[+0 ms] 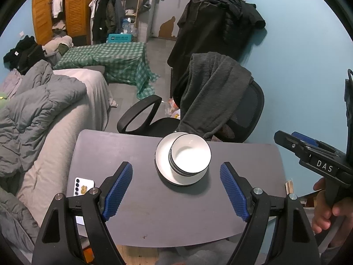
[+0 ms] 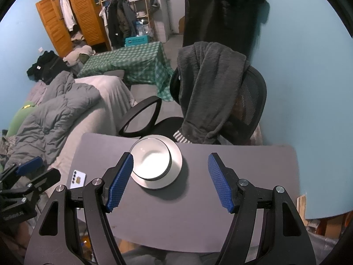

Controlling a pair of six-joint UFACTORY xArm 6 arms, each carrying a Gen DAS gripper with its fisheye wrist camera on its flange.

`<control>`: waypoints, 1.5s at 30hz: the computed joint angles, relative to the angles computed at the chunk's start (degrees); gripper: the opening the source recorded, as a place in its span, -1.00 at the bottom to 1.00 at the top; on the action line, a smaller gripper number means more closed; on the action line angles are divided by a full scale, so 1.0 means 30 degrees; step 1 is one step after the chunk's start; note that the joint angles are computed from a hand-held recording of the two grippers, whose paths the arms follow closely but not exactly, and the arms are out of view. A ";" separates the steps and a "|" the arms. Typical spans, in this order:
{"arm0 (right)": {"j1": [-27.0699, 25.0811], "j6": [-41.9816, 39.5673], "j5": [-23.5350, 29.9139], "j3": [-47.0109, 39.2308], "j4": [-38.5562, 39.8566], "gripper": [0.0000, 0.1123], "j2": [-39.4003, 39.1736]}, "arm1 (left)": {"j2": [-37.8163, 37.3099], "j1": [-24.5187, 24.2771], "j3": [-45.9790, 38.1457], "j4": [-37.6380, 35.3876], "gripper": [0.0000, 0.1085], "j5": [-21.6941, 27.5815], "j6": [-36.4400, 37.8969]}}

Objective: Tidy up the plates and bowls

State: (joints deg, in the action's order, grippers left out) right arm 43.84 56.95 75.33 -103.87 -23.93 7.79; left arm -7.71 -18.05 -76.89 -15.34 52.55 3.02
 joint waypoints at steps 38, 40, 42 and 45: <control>-0.0281 -0.0725 0.0009 -0.1317 0.0474 0.24 0.1024 | 0.0602 -0.0104 -0.0673 0.0675 0.53 -0.0026 -0.0848; -0.0274 -0.0720 0.0052 -0.1371 0.0482 0.24 0.1051 | 0.0559 -0.0132 -0.0604 0.0718 0.52 -0.0104 -0.0922; -0.0270 -0.0709 0.0028 -0.1380 0.0446 0.24 0.1056 | 0.0633 -0.0196 -0.0693 0.0869 0.52 -0.0082 -0.1037; -0.0288 -0.0719 0.0030 -0.1422 0.0480 0.24 0.1083 | 0.0684 -0.0248 -0.0743 0.0990 0.52 -0.0115 -0.1123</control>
